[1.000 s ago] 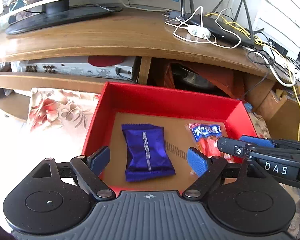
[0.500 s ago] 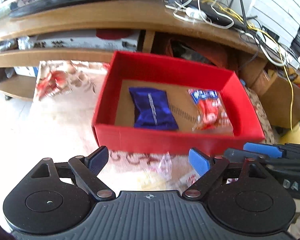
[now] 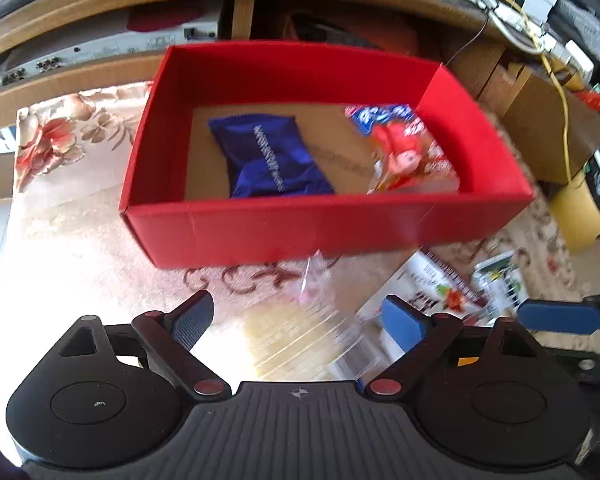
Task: Organize snacks
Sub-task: 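Grasp the clear-wrapped round bun with the left gripper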
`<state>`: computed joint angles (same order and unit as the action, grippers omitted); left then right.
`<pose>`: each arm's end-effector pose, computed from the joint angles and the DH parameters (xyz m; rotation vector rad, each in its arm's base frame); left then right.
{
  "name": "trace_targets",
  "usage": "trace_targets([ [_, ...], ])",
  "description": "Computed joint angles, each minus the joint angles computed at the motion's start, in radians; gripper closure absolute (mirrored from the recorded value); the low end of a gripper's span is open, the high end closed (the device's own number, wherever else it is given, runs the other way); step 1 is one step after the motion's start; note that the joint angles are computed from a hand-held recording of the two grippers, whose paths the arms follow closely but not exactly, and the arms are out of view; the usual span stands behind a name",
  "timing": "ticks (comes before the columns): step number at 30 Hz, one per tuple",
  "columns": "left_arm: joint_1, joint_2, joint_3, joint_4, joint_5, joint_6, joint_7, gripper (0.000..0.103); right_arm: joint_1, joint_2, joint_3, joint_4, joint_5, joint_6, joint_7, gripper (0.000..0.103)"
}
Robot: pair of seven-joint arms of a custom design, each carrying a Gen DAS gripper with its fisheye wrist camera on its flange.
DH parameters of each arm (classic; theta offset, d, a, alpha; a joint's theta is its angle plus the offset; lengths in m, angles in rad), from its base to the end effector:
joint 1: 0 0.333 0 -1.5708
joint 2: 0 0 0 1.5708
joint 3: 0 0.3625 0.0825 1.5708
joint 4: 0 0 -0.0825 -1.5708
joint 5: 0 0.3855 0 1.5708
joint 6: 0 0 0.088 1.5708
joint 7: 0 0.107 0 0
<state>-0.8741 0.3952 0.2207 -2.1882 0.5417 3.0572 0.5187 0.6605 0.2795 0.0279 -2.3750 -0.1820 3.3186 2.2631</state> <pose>0.4532 -0.4067 0.2934 -1.8368 2.1752 -0.6711 0.4256 0.3741 0.3260 -1.9080 1.5880 -0.1086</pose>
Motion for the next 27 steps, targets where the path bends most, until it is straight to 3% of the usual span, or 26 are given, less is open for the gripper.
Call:
trace_targets([
  [5,-0.004,-0.023,-0.005,-0.026,0.013,-0.013,-0.004,0.007,-0.081,0.005,0.079,0.006,-0.029,-0.008,0.006,0.055],
  [11,0.004,-0.059,-0.033,-0.058,0.085,-0.040,-0.072,0.007,-0.082,-0.017,0.088,-0.017,-0.047,-0.005,0.008,0.053],
  [16,0.068,-0.087,-0.117,-0.088,0.125,-0.052,-0.094,0.006,-0.192,-0.039,0.212,-0.056,-0.100,-0.028,0.012,0.052],
  [21,0.108,-0.076,-0.161,-0.073,0.162,-0.081,-0.119,0.006,-0.320,-0.026,0.346,-0.060,-0.139,-0.079,-0.018,0.051],
  [24,0.150,-0.054,-0.201,-0.054,0.127,-0.101,-0.108,0.006,-0.434,-0.004,0.468,-0.050,-0.124,-0.118,-0.085,0.051],
  [27,0.146,-0.034,-0.194,-0.037,0.118,-0.104,-0.121,0.006,-0.487,0.012,0.530,-0.046,-0.103,-0.135,-0.160,0.051],
])
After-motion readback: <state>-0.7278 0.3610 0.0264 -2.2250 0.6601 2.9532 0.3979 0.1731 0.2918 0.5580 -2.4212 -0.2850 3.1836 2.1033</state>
